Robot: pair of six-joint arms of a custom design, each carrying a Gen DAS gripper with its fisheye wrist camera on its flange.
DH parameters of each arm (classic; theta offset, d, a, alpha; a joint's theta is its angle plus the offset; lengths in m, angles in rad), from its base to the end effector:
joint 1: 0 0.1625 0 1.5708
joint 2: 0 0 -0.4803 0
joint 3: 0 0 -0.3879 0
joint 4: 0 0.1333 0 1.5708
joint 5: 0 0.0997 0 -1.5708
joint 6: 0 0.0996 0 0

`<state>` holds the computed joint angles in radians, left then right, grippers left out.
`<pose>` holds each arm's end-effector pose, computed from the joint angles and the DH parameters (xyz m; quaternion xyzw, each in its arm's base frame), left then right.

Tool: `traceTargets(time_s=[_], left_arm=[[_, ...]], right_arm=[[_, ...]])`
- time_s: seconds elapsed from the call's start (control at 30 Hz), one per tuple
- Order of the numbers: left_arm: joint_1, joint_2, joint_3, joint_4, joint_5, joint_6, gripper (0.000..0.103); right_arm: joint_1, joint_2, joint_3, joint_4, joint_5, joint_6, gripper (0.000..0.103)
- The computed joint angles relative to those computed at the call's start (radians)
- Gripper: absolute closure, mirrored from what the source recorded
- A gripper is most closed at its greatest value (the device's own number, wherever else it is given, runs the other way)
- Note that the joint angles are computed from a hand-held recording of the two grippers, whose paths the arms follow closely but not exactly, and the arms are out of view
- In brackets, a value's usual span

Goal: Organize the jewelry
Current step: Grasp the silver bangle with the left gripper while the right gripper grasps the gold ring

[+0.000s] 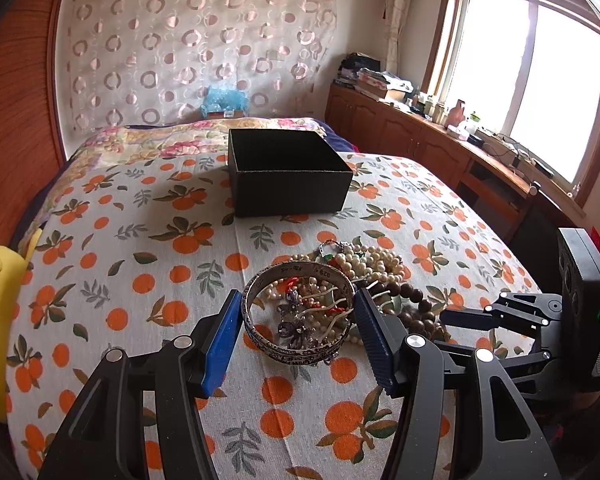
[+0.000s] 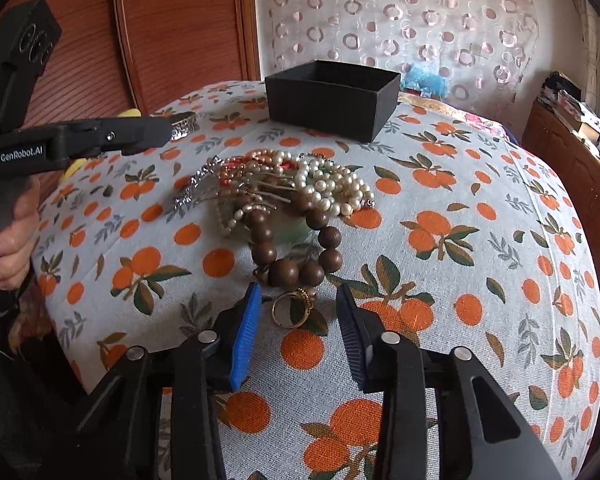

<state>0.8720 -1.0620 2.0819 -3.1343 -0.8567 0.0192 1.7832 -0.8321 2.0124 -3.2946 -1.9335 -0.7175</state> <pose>-0.2091 -0.5574 0.2386 0.2292 0.8780 -0.3494 0.2336 0.2232 -0.5703 0.1308 0.3816 -0.8686 0.2122 0.2342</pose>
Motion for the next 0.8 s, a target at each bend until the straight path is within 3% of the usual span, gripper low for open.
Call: traceTargets(time_s=[0.07, 0.27, 0.33, 0.8], left_arm=[[0.000, 0.002, 0.005, -0.008, 0.000, 0.002, 0.048], [-0.002, 0.003, 0.006, -0.011, 0.008, 0.004, 0.048], [-0.001, 0.004, 0.004, -0.015, 0.011, 0.005, 0.048], [-0.002, 0.011, -0.022, -0.034, 0.031, 0.041, 0.048]], right_arm=[[0.002, 0.002, 0.003, -0.014, -0.012, -0.015, 0.078], [-0.006, -0.012, 0.023, -0.046, -0.015, -0.039, 0.084], [-0.009, -0.017, 0.026, -0.052, -0.012, -0.036, 0.096], [0.000, -0.024, -0.016, -0.043, -0.007, -0.052, 0.097]])
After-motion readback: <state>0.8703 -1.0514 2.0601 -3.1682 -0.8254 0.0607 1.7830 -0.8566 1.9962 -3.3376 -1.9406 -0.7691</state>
